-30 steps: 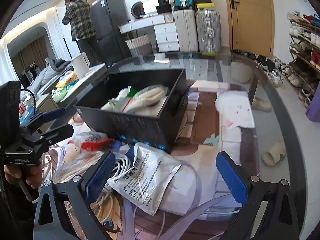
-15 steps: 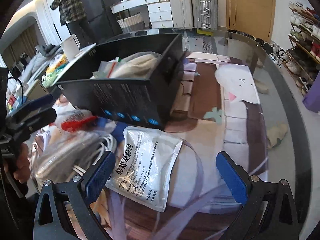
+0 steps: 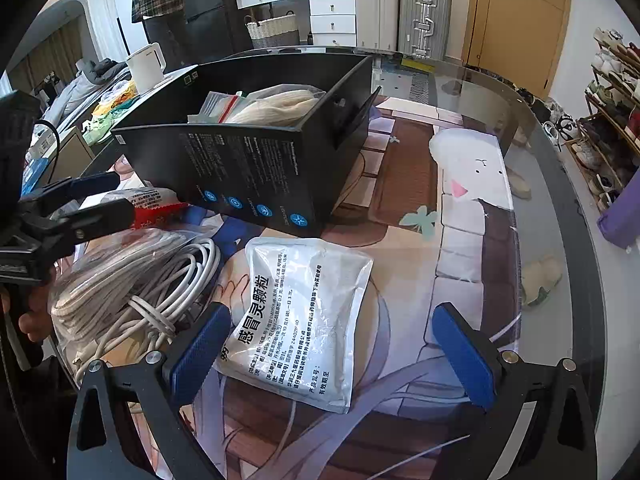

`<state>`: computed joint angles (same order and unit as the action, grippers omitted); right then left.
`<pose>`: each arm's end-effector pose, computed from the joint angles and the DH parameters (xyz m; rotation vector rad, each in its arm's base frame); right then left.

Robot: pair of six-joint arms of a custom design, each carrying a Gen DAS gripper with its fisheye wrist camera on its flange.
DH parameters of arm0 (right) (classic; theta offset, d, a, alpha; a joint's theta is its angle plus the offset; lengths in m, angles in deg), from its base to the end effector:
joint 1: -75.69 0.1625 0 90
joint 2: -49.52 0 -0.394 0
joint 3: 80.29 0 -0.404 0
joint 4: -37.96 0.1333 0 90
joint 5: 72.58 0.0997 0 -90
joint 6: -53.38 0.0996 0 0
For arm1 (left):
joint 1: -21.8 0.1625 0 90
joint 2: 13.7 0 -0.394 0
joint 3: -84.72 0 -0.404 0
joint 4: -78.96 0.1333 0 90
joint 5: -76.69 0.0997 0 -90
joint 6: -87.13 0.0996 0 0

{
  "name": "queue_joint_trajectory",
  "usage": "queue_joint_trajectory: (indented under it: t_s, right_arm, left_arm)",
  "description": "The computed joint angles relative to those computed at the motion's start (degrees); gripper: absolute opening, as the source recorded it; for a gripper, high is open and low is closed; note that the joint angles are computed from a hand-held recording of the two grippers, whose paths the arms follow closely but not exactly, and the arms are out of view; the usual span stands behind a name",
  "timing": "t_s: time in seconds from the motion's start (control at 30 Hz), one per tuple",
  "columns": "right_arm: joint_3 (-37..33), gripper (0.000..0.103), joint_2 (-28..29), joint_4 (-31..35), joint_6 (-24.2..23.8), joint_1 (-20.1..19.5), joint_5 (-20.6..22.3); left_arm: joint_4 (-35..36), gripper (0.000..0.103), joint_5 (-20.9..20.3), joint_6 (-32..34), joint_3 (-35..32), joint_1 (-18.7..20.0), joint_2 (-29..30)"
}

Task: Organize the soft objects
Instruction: 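Move the left tool toward the red-and-white packet while the right tool approaches the white sachet, then close the left tool on the red-and-white packet while the right tool closes on the white sachet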

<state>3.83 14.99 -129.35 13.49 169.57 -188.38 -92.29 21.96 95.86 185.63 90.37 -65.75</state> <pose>0.1382 -0.7087 0.0452 0.8135 -2.4101 0.4161 -0.0547 -0.6616 0.1537 0.4240 2.4535 -0.8028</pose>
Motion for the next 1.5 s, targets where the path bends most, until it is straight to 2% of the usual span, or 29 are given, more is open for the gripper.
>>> queue_joint_trajectory:
  t_s: [0.17, 0.3, 0.5, 0.63, 0.83, 0.97, 1.17, 1.5]
  right_arm:
    - [0.5, 0.102, -0.2, 0.1, -2.2, 0.3, -1.7]
    - [0.6, 0.102, -0.5, 0.8, -2.5, 0.2, -1.5]
    - [0.5, 0.102, -0.4, 1.1, -2.7, 0.1, -1.3]
    - [0.3, 0.102, -0.3, 1.0, -2.8, 0.1, -1.2]
    - [0.2, 0.102, -0.5, 1.6, -2.7, 0.0, -1.5]
    - [0.1, 0.102, -0.4, 1.6, -2.5, 0.1, -1.6]
    - [0.2, 0.102, -0.1, 0.4, -2.6, 0.0, -0.8]
    - [0.5, 0.102, -0.5, 0.8, -3.1, -0.2, -0.7]
  left_arm:
    - [1.4, 0.103, 1.0, 2.0, 0.8, 0.2, -1.7]
    - [2.2, 0.103, 3.8, 3.2, 0.9, 0.2, -1.9]
    - [3.8, 0.103, 1.5, 1.6, 0.0, 1.3, -1.7]
    - [4.9, 0.103, 3.5, 1.4, -0.8, 1.1, -0.8]
    - [5.7, 0.103, 3.9, 2.5, -0.3, 1.3, -2.0]
    - [6.2, 0.103, 0.9, 3.2, 0.6, 1.3, -3.1]
    - [7.2, 0.103, 0.6, 2.8, -0.1, 1.3, -2.2]
    - [8.1, 0.103, 2.4, 2.5, -0.4, 1.9, -2.6]
